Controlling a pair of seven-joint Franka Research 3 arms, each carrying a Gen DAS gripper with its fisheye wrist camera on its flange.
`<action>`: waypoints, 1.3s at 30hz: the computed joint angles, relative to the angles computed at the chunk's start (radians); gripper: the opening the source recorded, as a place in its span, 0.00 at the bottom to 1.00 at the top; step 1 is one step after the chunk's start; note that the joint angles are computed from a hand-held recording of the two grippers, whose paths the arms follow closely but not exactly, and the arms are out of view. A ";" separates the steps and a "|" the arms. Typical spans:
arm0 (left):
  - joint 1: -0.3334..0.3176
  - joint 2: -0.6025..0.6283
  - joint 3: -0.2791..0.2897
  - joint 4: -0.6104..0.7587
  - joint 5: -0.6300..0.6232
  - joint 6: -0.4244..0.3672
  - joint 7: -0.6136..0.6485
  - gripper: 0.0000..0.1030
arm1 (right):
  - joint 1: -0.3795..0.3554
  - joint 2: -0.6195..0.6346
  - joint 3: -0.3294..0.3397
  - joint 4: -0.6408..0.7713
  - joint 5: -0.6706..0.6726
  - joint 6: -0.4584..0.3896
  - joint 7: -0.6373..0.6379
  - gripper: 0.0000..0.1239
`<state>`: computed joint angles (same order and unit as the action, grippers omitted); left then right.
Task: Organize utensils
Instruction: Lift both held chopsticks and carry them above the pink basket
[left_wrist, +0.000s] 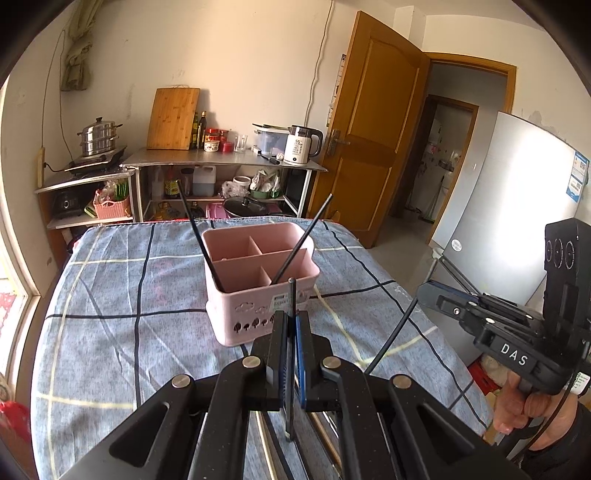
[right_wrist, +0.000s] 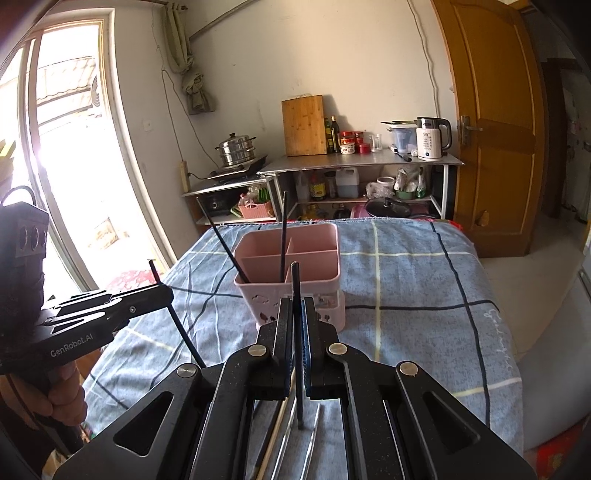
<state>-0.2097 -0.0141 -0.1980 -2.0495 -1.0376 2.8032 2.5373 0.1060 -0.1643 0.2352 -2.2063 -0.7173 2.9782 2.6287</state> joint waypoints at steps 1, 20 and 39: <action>0.000 -0.017 0.001 -0.017 -0.019 0.000 0.017 0.04 | 0.000 -0.012 0.003 -0.010 -0.005 -0.004 0.007 0.04; -0.088 -0.143 0.080 -0.141 0.049 -0.006 -0.024 0.04 | -0.048 -0.122 0.086 -0.097 0.096 -0.034 -0.071 0.03; -0.013 -0.026 0.053 0.099 0.047 -0.039 -0.067 0.04 | -0.100 0.023 0.087 0.117 -0.091 0.039 0.040 0.03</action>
